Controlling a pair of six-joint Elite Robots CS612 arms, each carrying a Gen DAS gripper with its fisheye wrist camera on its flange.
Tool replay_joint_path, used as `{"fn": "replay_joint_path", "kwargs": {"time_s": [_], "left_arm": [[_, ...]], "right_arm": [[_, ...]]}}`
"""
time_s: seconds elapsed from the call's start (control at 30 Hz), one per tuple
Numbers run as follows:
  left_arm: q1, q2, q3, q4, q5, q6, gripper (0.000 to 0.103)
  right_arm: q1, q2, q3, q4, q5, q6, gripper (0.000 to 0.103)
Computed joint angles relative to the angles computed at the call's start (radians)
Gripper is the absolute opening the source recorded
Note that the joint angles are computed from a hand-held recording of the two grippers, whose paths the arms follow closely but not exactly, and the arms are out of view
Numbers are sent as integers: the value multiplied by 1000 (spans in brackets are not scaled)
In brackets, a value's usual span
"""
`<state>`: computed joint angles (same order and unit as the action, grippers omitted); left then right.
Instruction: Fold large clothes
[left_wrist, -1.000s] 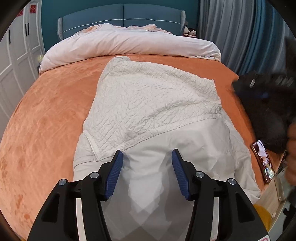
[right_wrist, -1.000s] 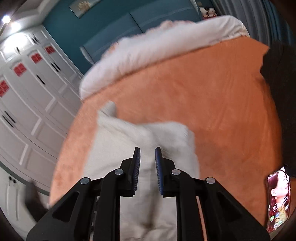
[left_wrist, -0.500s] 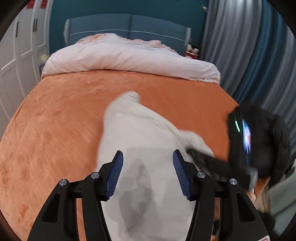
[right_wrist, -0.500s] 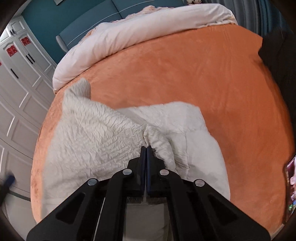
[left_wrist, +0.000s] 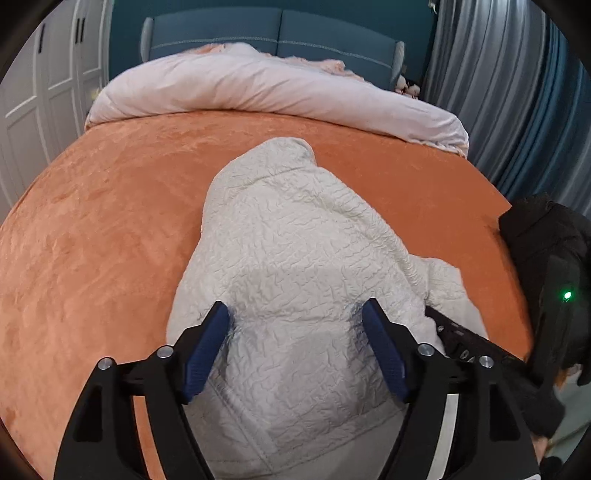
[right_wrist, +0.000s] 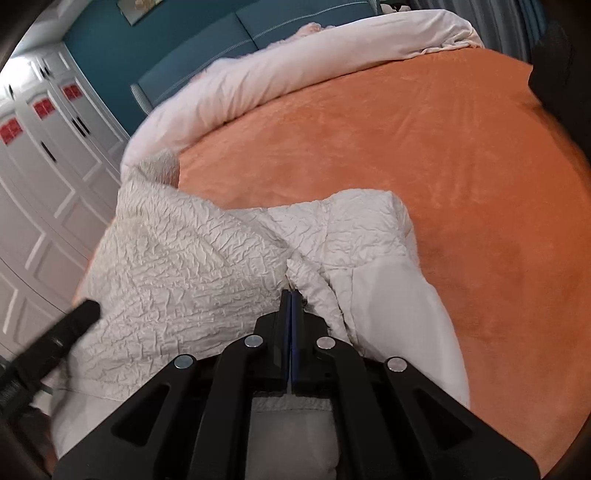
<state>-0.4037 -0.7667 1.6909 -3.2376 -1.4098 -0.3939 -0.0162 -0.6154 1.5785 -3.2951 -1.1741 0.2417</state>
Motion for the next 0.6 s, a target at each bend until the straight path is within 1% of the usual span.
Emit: {"fn": "replay_joint_path", "kwargs": {"time_s": [0.07,0.13,0.23,0.4,0.47,0.53,0.57,0.6], "left_arm": [[-1,18,-4,-27,10,2,75],[-2,35,-10,-46,26,3,79],[0,54,-20,-64,40,5,81],[-1,60,-26,-60,61,14,82],[0,49,-27,-31,57,9,82],[3,25,-23,18,39,7,81],[5,4,-15,53,29,15,81],[7,-13,-5,71,26,21,81]], "right_arm": [[-2,13,-9,-19,14,13,0],[1,22,-16,-31,7,19,0],[6,28,-22,-39,-8,22,0],[17,22,-28,-15,-47,0,0],[21,8,-28,24,-69,-33,0],[34,-35,-26,130,-131,-103,0],[38,-57,-17,160,-155,-115,0],[38,-84,1,175,-165,-120,5]]}}
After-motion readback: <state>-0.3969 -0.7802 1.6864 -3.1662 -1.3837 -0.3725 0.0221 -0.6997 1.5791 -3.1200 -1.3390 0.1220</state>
